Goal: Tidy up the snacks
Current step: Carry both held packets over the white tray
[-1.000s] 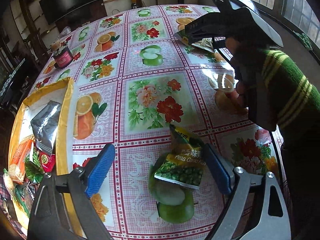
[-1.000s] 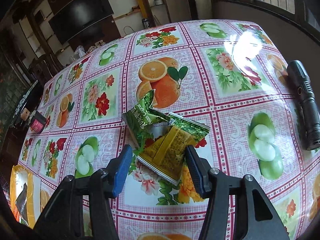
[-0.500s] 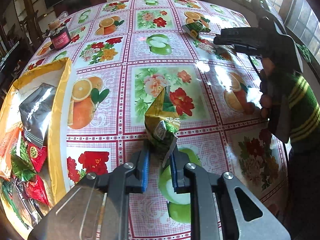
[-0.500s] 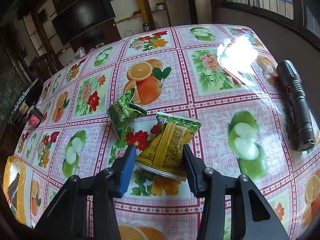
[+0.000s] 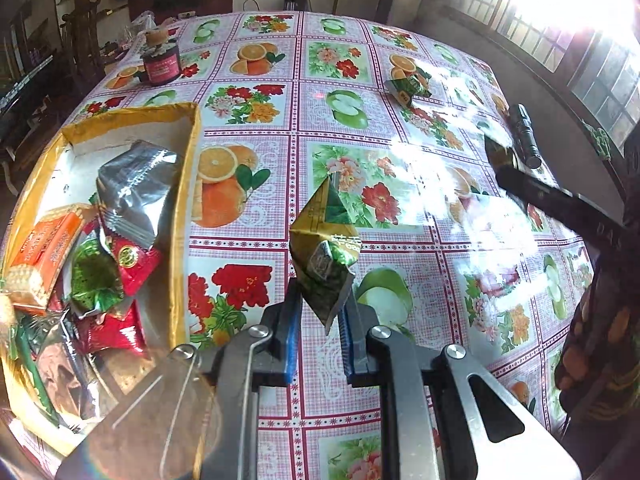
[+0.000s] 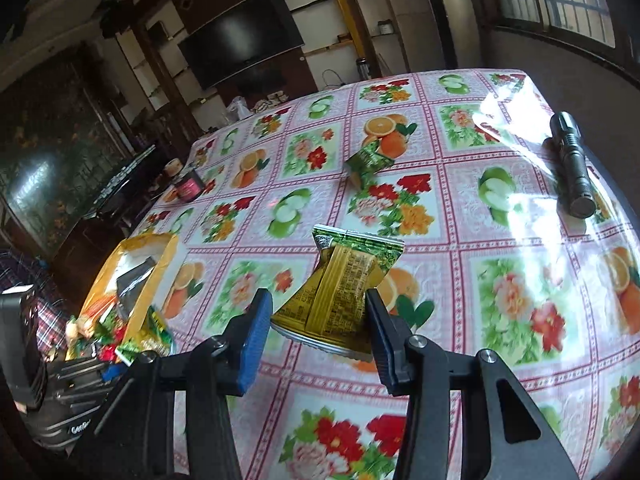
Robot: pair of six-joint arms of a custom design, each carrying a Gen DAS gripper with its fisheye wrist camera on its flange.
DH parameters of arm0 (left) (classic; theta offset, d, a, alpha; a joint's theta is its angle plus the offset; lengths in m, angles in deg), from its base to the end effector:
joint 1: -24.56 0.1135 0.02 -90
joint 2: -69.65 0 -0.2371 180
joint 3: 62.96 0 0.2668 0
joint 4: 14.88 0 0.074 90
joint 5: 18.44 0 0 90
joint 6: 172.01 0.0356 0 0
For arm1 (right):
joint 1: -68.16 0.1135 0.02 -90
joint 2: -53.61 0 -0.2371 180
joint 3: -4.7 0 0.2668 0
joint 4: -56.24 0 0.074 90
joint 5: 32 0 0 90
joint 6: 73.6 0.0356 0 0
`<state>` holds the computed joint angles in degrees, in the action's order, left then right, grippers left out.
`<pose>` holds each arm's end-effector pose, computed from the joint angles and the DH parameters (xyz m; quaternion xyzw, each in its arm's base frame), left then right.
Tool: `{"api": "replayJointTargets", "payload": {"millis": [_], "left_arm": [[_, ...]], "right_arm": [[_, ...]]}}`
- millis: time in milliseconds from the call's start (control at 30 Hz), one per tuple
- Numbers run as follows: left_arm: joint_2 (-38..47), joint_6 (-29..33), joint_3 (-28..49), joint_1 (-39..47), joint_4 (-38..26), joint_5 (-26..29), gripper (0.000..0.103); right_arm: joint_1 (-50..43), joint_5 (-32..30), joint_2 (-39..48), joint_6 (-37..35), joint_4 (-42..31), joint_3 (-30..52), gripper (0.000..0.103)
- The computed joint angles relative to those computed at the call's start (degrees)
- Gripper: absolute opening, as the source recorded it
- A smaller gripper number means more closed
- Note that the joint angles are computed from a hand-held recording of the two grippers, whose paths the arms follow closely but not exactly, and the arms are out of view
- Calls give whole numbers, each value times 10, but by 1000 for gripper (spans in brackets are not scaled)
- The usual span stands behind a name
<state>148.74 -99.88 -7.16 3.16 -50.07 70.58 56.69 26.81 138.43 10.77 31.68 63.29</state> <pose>0.2586 -0.1007 0.1474 0.0273 0.9620 -0.0835 0.2586 0.3015 -0.0424 0.1508 -0.0439 0.9108 0.2024 0.3572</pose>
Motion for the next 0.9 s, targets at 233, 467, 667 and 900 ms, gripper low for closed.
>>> {"api": "replayJointTargets", "payload": {"millis": [233, 467, 667, 900], "left_arm": [[-105, -11, -34, -3, -42, -32, 18], [-215, 0, -73, 23, -92, -72, 18], [-297, 24, -100, 78, -132, -79, 18], [-358, 55, -120, 143, -159, -65, 18]], "right_arm": [[53, -1, -102, -17, -30, -82, 46], [134, 16, -171, -4, -41, -125, 46], [199, 39, -198, 18, -41, -134, 46], [268, 70, -199, 38, -35, -134, 46]]}}
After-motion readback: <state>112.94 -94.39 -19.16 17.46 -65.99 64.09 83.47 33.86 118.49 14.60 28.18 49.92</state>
